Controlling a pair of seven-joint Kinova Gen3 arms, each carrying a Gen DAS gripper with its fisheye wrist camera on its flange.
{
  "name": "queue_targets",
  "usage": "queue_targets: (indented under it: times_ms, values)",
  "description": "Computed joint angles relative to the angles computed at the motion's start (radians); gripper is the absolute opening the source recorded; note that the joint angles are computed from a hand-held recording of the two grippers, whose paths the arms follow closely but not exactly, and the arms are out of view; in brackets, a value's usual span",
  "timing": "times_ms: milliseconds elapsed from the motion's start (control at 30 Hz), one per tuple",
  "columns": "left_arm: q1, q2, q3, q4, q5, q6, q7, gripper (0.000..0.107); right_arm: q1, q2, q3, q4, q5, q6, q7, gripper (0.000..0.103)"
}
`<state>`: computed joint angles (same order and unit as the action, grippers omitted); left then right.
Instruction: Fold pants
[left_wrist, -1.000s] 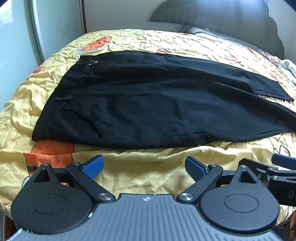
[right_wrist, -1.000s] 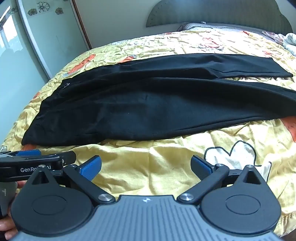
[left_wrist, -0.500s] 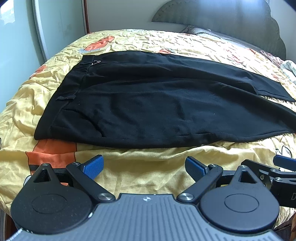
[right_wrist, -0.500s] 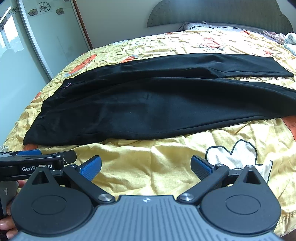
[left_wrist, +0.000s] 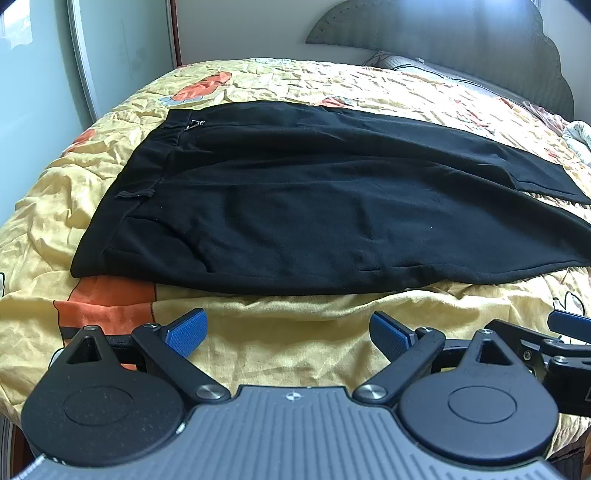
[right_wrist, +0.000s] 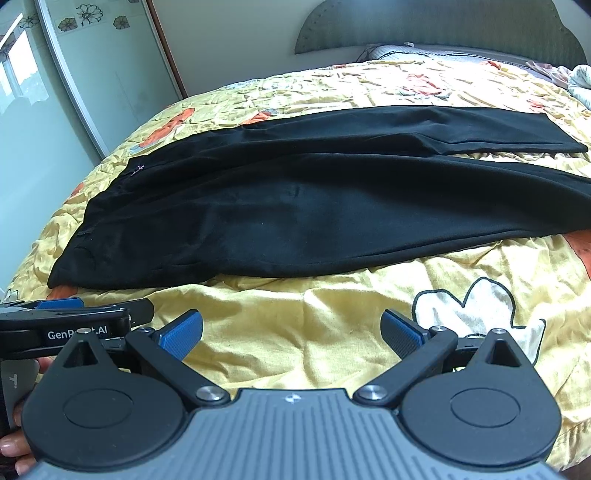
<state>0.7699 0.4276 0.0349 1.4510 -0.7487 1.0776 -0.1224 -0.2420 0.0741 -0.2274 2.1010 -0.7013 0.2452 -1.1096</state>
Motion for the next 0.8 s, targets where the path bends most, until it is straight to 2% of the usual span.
queue_targets:
  times_ms: [800]
  values:
    - [0.002, 0.009, -0.001, -0.009, 0.009, -0.002, -0.004, 0.096, 0.009, 0.002, -0.004, 0.000, -0.035, 0.008, 0.038, 0.103]
